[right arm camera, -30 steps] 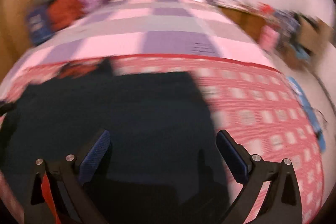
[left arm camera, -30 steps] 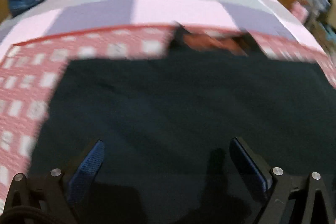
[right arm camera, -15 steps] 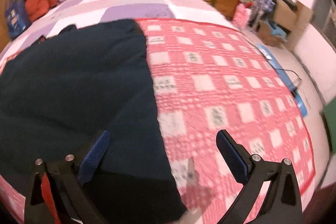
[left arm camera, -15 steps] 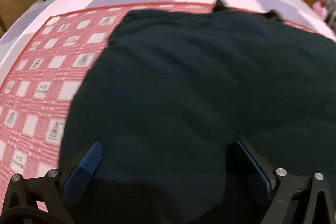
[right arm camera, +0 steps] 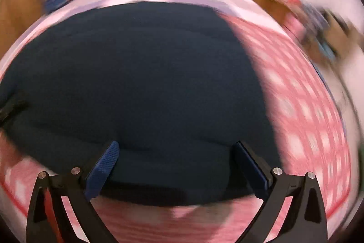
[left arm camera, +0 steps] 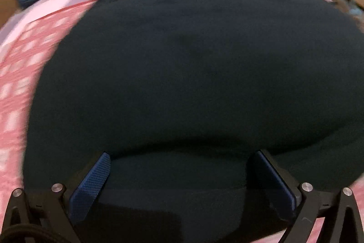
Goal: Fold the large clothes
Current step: 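Press and smooth the top of the folded jacket with both grippers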
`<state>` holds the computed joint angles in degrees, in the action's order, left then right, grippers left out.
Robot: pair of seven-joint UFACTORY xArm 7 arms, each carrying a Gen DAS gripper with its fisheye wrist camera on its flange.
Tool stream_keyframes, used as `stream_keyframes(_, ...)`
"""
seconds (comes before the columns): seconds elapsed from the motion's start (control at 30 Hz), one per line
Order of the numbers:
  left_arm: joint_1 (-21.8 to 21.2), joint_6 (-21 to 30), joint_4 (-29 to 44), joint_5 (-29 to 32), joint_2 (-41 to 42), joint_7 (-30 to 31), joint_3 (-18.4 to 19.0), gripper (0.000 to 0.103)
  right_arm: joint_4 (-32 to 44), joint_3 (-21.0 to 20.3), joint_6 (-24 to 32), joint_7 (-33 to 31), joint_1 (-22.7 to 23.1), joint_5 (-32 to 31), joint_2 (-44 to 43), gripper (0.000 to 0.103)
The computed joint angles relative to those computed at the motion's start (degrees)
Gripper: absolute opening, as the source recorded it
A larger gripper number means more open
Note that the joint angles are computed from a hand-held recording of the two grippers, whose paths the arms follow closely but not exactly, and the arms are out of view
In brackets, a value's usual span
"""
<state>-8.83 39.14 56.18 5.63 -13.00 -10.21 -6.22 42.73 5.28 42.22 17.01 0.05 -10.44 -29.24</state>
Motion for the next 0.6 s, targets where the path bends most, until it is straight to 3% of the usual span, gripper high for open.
stream_keyframes(0.13, 2.87, 1.40, -1.02, 0.82, -1.04, -1.15, 2.10, 0.103, -1.81, -4.15, 5.84, 1.09, -6.97, -3.15, -3.02, 0.103)
stream_keyframes(0.23, 4.09, 2.45, -1.07, 3.28, -1.49, -2.28, 1.52, 0.103, -1.99, -3.42, 8.62, -0.71, -9.40, -7.31, -4.96, 0.103)
stream_keyframes(0.37, 4.39, 5.48, 1.27, 5.65, -0.32, -6.96, 0.00, 0.103, -1.03, -2.44, 10.13, -0.43, -9.32, -7.36, -4.42, 0.103)
stream_keyframes(0.47, 2.87, 6.85, 2.85, 4.23, -0.17, -7.21, -0.25, 0.103, 0.54, -0.84, 9.80, 1.80, -8.86, -7.97, -2.63, 0.102)
stream_keyframes(0.6, 0.12, 10.59, 4.43, 2.35, 0.00, -6.41, -1.52, 0.103, 3.04, 0.19, 7.86, 2.14, -4.49, -5.28, -1.59, 0.103)
